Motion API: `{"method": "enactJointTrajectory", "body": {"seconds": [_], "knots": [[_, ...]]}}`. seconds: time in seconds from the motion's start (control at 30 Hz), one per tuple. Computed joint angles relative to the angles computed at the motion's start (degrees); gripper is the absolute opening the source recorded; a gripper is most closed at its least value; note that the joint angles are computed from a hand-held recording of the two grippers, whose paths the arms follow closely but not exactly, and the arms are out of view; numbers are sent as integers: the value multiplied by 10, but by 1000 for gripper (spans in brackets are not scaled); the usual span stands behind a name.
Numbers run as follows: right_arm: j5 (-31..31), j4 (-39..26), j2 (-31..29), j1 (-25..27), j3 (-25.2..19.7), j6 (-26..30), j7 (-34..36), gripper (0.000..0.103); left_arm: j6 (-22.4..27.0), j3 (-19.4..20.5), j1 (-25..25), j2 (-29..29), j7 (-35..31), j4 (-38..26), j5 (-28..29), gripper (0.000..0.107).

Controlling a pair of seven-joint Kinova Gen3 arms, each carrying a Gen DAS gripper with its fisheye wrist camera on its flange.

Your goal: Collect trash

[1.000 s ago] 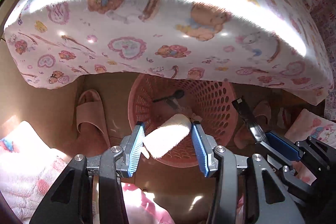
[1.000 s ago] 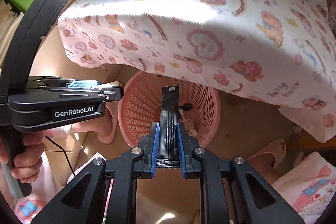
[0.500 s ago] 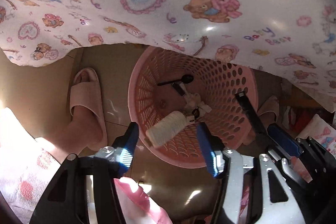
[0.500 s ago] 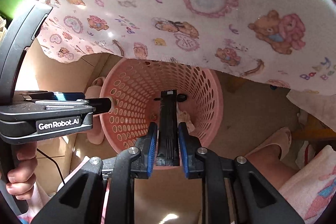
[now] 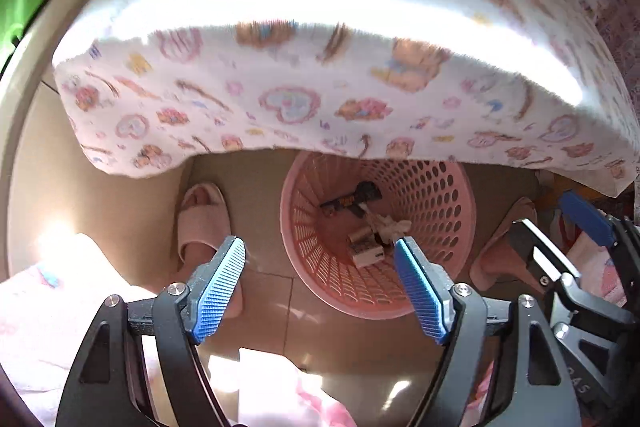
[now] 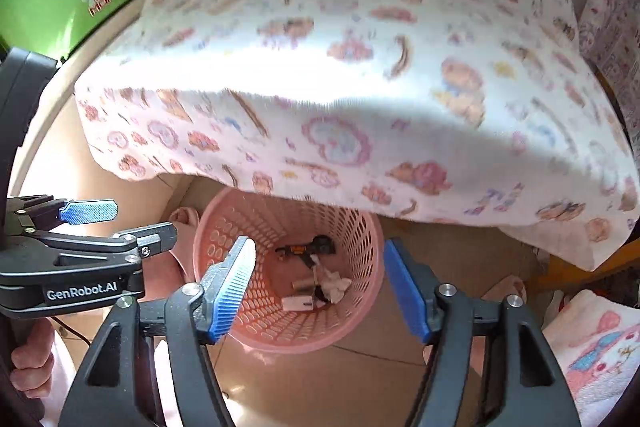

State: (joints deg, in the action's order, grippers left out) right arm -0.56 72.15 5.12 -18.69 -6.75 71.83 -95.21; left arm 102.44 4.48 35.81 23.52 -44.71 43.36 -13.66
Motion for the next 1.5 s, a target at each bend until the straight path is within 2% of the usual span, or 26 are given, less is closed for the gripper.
{"method": "enactJointTrajectory", "body": {"seconds": [0.07,0.17,0.33,0.47,0.53,0.6,0.67,0.83,1.1,1.27,1.5], "knots": [[-6,5,-26,7,3,-26,10,83,-5,-4,17,-9,-8,-17,-30,83],[14,7,-54,10,1,-59,9,85,-11,-14,45,-20,-14,-38,-83,89],[-5,-16,-66,29,9,-66,-4,89,-31,-20,66,-45,-19,-45,-135,95],[9,-20,-78,38,8,-75,-15,94,-76,-16,85,-75,3,-9,-181,102],[22,-17,-86,39,4,-82,-16,103,-103,-10,96,-91,18,13,-212,102],[42,-2,-100,39,-3,-102,-28,103,-131,-1,96,-107,35,39,-232,102],[55,6,-110,39,-8,-113,-31,103,-136,8,94,-110,48,44,-248,102],[77,23,-122,42,-18,-133,-36,103,-161,25,93,-128,72,74,-281,102],[90,20,-114,34,-24,-130,-28,103,-163,38,97,-121,73,79,-308,102],[85,20,-113,32,-21,-129,-28,103,-176,39,90,-124,73,87,-291,102],[87,21,-115,34,-20,-129,-32,103,-179,40,94,-123,78,91,-302,102]]}}
